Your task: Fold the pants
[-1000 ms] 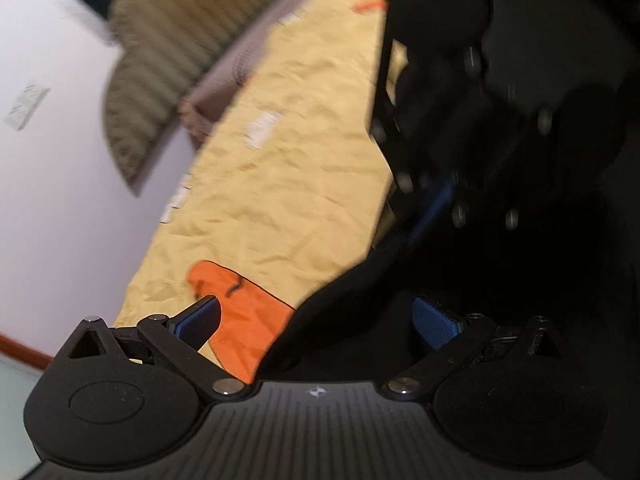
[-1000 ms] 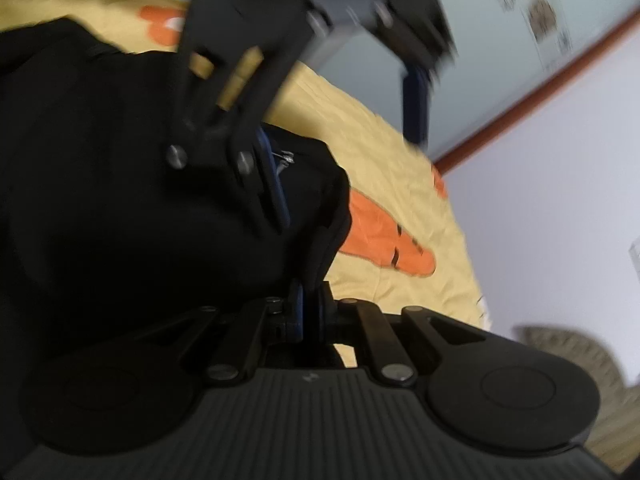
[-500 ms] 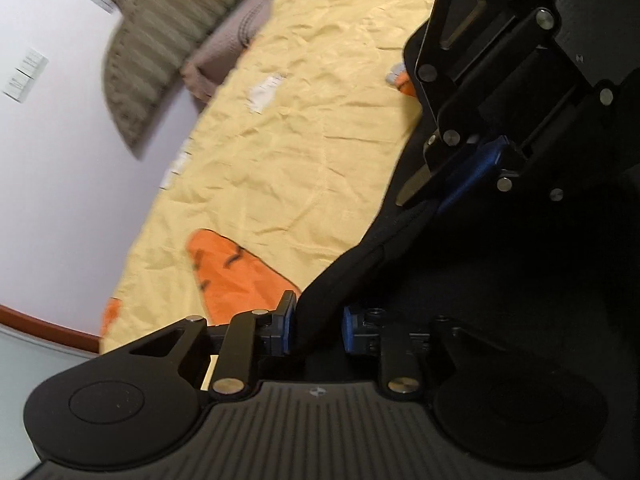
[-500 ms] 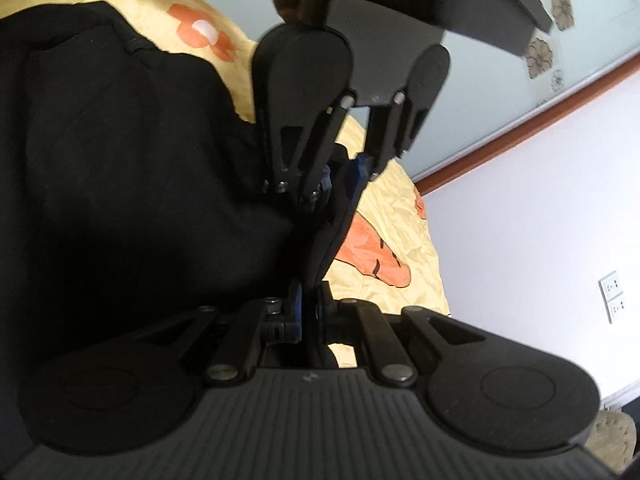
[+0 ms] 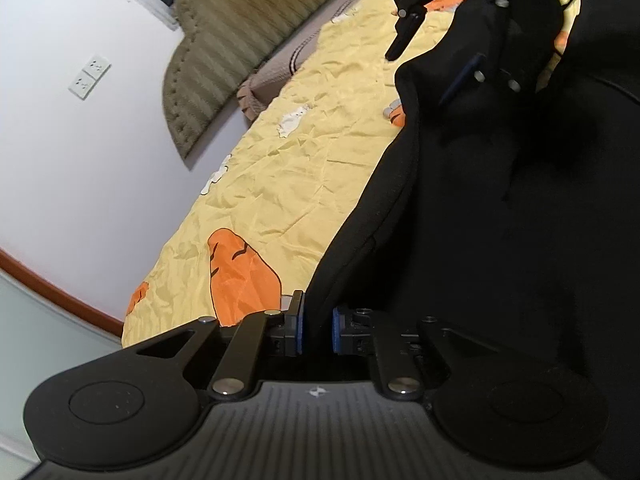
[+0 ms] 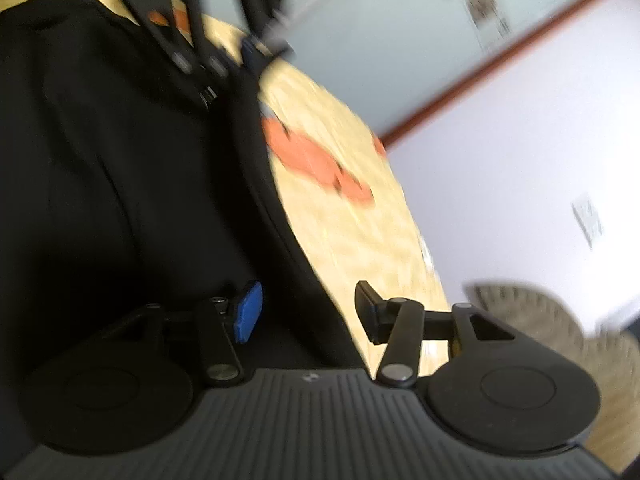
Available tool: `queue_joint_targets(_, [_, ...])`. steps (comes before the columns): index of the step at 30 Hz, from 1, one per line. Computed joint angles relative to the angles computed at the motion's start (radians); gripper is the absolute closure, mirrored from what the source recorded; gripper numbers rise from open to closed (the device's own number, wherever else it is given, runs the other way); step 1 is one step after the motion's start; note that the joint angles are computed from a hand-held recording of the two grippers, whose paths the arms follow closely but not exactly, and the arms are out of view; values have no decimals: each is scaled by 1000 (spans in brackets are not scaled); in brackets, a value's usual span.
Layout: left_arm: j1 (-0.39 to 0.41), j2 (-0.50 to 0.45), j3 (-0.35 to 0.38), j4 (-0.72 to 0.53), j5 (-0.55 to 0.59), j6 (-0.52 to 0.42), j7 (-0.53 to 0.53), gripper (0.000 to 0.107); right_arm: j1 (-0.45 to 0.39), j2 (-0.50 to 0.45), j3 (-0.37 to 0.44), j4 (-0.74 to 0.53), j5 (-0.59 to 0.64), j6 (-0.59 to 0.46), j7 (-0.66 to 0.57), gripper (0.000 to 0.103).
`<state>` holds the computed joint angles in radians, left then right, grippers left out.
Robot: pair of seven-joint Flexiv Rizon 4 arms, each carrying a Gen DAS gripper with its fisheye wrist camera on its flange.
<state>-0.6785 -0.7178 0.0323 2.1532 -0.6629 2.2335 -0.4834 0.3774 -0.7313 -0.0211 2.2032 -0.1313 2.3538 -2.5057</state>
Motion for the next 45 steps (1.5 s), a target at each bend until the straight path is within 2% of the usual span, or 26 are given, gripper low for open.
queue_joint_targets(2, [-7, -1, -8, 20, 0, 37, -26, 95, -25, 4, -10, -19, 3, -43, 28, 50])
queue_joint_targets(8, [-10, 8, -37, 82, -27, 111, -98, 95, -51, -22, -31, -114, 24, -147, 123, 51])
queue_joint_targets(10, [-10, 7, -43, 97, -42, 138, -119, 95, -66, -8, -26, -121, 8, -205, 167, 70])
queue_joint_targets(11, [-10, 9, -49, 103, -55, 149, -131, 95, -54, -2, -35, -127, 10, -243, 184, 88])
queue_joint_targets(12, [-13, 11, -54, 112, -68, 161, -144, 95, -38, 4, -50, -124, 15, -266, 191, 99])
queue_joint_targets(15, [-14, 17, -73, 135, -103, 200, -189, 95, 38, -1, -103, -64, 73, -180, 144, 100])
queue_joint_targets(19, [-23, 26, -95, 173, -149, 242, -246, 95, 122, 45, -119, 76, 194, -31, 47, 100])
queue_joint_targets(21, [-31, 33, -105, 197, -167, 274, -275, 99, 170, 58, -118, 136, 263, 34, -14, 100])
queue_joint_targets(26, [-42, 65, -136, 263, -199, 315, -340, 99, 219, 83, -40, 266, 378, 157, -64, 101])
queue_joint_targets(28, [-64, 72, -143, 275, -226, 307, -315, 99, 227, 83, -14, 291, 395, 182, -65, 101])
queue_joint_targets(30, [-66, 75, -152, 290, -209, 331, -357, 98, 239, 87, -3, 304, 411, 192, -69, 103])
queue_joint_targets(32, [-12, 115, -186, 318, -155, 285, -481, 93, 247, 81, 5, 308, 432, 211, -65, 103])
queue_joint_targets(34, [118, 175, -234, 355, 4, 173, -695, 77, 260, 62, 0, 289, 459, 225, -64, 103])
queue_joint_targets(35, [183, 181, -258, 365, 81, 158, -812, 60, 264, 55, 0, 283, 470, 233, -61, 103])
queue_joint_targets(36, [233, 175, -278, 368, 136, 163, -921, 35, 270, 54, 1, 282, 481, 237, -57, 103])
queue_joint_targets(37, [276, 166, -294, 369, 184, 177, -1020, 26, 279, 56, 4, 285, 496, 239, -51, 103])
queue_joint_targets(38, [313, 149, -305, 369, 237, 209, -1107, 21, 285, 53, 3, 281, 505, 238, -47, 103])
queue_joint_targets(40, [373, 120, -321, 359, 323, 253, -1248, 21, 286, 25, 12, 280, 520, 279, -34, 103])
queue_joint_targets(45, [497, 72, -357, 302, 456, 207, -1488, 21, 312, -14, 25, 276, 584, 351, 11, 103])
